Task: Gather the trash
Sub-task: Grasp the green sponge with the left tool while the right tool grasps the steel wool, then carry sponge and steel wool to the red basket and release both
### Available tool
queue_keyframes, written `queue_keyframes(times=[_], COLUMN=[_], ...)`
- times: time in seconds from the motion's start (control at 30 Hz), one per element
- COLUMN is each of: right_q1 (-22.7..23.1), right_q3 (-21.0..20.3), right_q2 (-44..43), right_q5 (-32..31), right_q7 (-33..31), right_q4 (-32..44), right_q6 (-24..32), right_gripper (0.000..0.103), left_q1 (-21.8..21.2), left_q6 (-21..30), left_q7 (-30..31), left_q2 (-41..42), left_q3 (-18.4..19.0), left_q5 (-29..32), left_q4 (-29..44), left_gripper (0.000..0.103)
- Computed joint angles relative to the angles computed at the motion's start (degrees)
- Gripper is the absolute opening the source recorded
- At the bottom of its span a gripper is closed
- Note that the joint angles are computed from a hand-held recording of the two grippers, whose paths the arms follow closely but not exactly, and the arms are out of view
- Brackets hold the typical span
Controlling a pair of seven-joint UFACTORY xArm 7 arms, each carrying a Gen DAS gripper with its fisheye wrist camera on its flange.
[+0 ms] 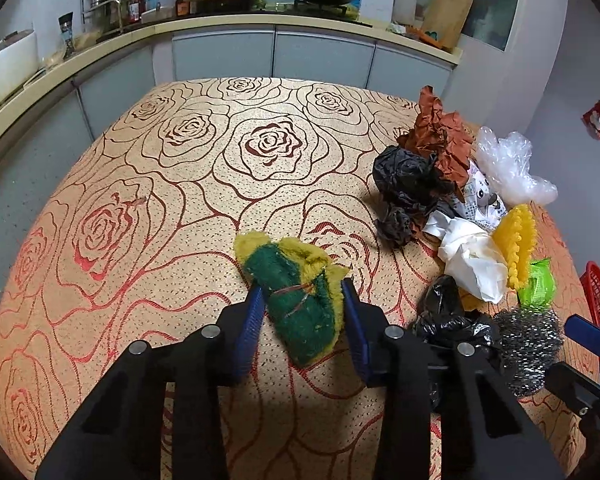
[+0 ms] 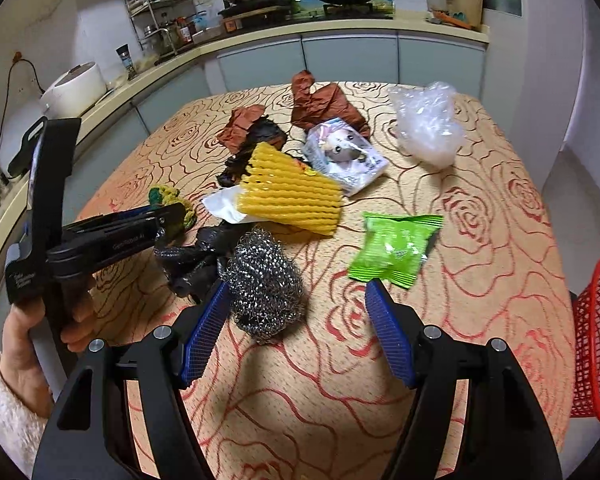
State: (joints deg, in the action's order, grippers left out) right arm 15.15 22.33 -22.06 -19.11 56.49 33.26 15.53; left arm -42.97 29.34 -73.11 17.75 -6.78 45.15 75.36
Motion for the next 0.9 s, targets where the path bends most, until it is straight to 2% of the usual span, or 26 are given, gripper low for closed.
queue_keyframes(times=[0.3, 0.37, 0.53, 0.6, 0.7, 0.9], right_q1=[0.84, 2.38, 1.61, 2.86, 3.25, 3.50], right_q3=[-0.22, -1.62, -0.80, -2.22, -2.75, -3.61], right_q2=[1.57, 2.41, 5.89, 6.82, 6.34, 1.29], right_q5=[0.32, 2.14, 0.59, 1.63, 2.01, 4.68], right_q7=[-0.06, -1.41, -1.51, -2.67, -3.01, -3.36], right_q4=[1.17, 1.26, 3.62, 3.65, 2.97, -0.65], right_q6=[-1.31, -2.23, -1.33, -2.04, -2.72, -3.18], right_gripper=[0.068, 0.068, 0.067, 0.052, 0.043, 0.039], left_q1=[1.05, 1.12, 1.50, 1.71, 2.00, 2.29], left_q6=[-1.23, -0.97, 0.54, 1.09, 2.02, 3.46], left_q7=[-3.78, -5.00, -6.51, -6.86, -7.36, -8.72], left_q2=[-3.43, -4.22, -5.46, -5.98, -6.96, -8.27], left_q3=[-0.31, -0.60, -1.73, -2.20, -2.87, -4.28], left_q5=[1.83, 2.80, 5.16, 5.81, 7.00, 9.50], left_q4=[-3.79, -4.50, -5.18, -5.39, -5.69, -5.27], left_gripper=[0.035, 0.035, 0.035, 0.035, 0.035, 0.035])
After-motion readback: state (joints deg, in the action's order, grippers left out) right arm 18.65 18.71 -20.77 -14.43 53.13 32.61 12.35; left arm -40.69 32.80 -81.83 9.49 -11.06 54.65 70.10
